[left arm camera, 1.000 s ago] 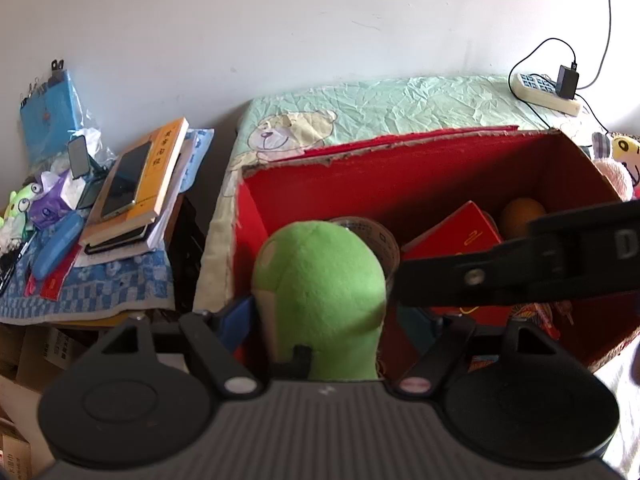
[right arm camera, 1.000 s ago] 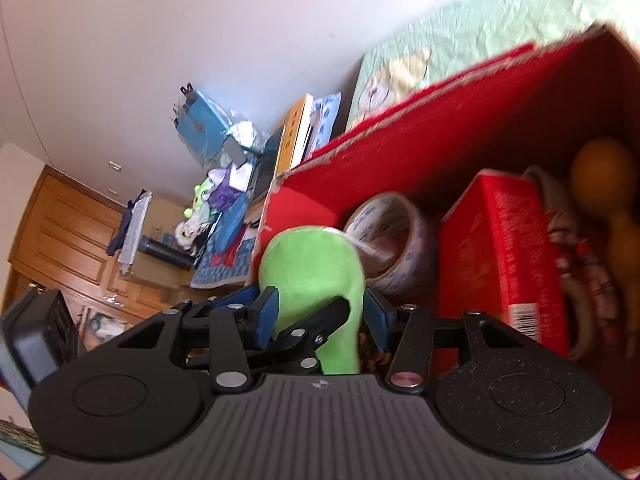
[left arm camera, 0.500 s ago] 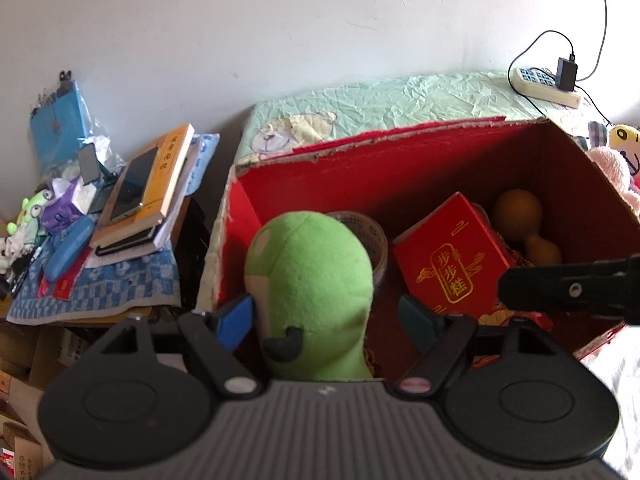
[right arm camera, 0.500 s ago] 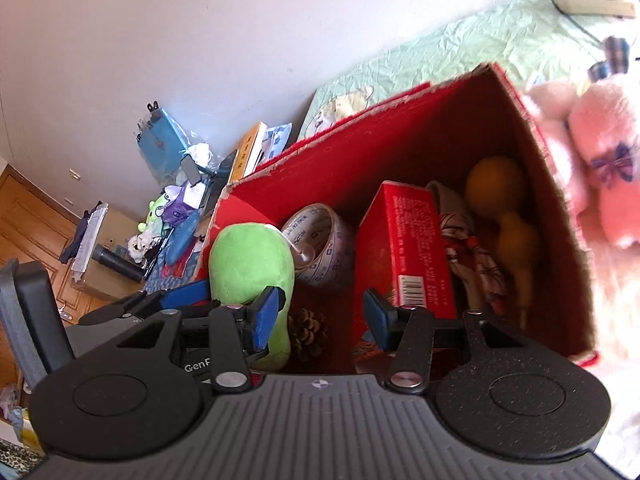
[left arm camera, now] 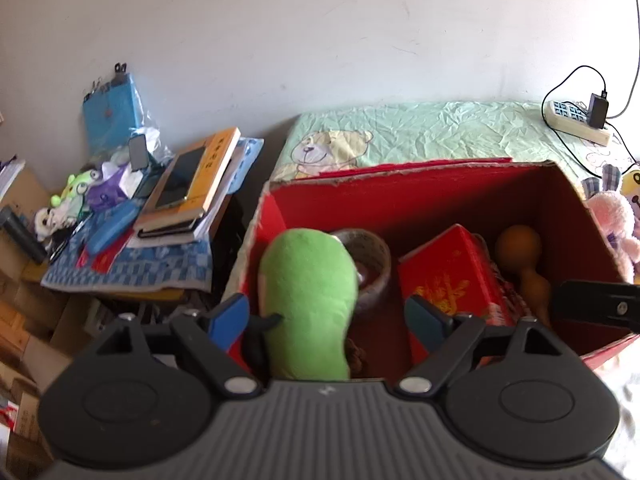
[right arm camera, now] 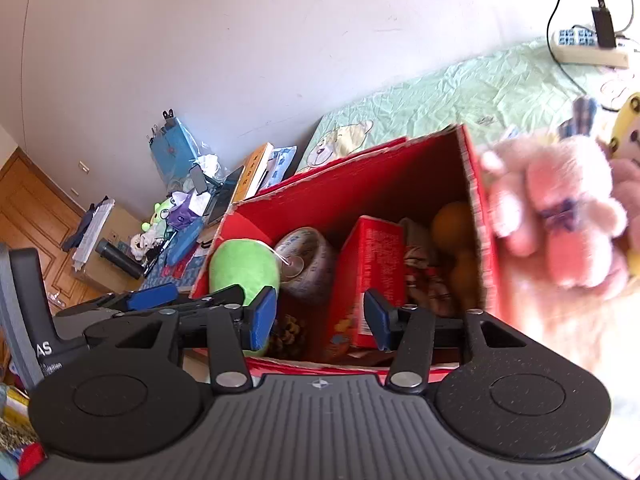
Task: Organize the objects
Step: 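Open the right gripper to release the green plush and withdraw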
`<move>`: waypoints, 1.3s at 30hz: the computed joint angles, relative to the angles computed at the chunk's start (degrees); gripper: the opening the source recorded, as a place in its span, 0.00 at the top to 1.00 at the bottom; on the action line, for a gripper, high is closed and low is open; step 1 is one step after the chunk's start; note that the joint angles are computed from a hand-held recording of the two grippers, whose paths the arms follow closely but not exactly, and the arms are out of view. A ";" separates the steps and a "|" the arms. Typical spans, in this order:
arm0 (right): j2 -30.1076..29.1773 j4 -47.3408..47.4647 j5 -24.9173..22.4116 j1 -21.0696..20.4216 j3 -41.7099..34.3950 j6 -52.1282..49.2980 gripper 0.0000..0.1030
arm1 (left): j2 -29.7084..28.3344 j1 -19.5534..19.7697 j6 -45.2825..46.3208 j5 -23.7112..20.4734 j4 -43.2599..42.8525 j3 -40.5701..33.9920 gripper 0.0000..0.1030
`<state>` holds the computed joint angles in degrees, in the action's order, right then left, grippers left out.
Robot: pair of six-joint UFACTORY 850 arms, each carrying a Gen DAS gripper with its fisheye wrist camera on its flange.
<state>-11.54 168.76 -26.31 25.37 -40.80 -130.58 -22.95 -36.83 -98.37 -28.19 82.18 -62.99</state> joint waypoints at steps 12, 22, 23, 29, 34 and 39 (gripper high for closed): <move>7.31 -11.02 -4.61 -7.31 9.15 7.07 0.48 | -4.12 -6.62 3.44 -4.20 -10.91 -5.94 0.12; 8.99 -18.00 -9.33 -11.60 11.14 11.31 0.48 | -6.97 -10.26 4.03 -8.52 -12.40 -11.18 0.11; 8.90 -18.58 -8.87 -11.63 10.87 11.87 0.48 | -6.99 -10.21 3.90 -8.44 -12.22 -11.44 0.11; 8.56 -13.71 -6.26 -10.50 9.84 7.30 0.49 | -8.68 -9.44 7.81 -8.47 -12.74 -13.80 0.10; 6.98 -10.82 -3.82 -9.02 7.39 6.75 0.49 | -8.82 -7.67 11.59 -5.83 -13.29 -14.39 0.10; 5.50 -1.05 -2.45 -5.74 5.47 0.91 0.49 | -8.72 -5.82 15.91 -4.80 -13.84 -14.36 0.10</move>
<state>-6.04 167.71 -28.76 19.63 -35.33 -129.67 -31.66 -42.64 -82.46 -32.99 68.34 -77.35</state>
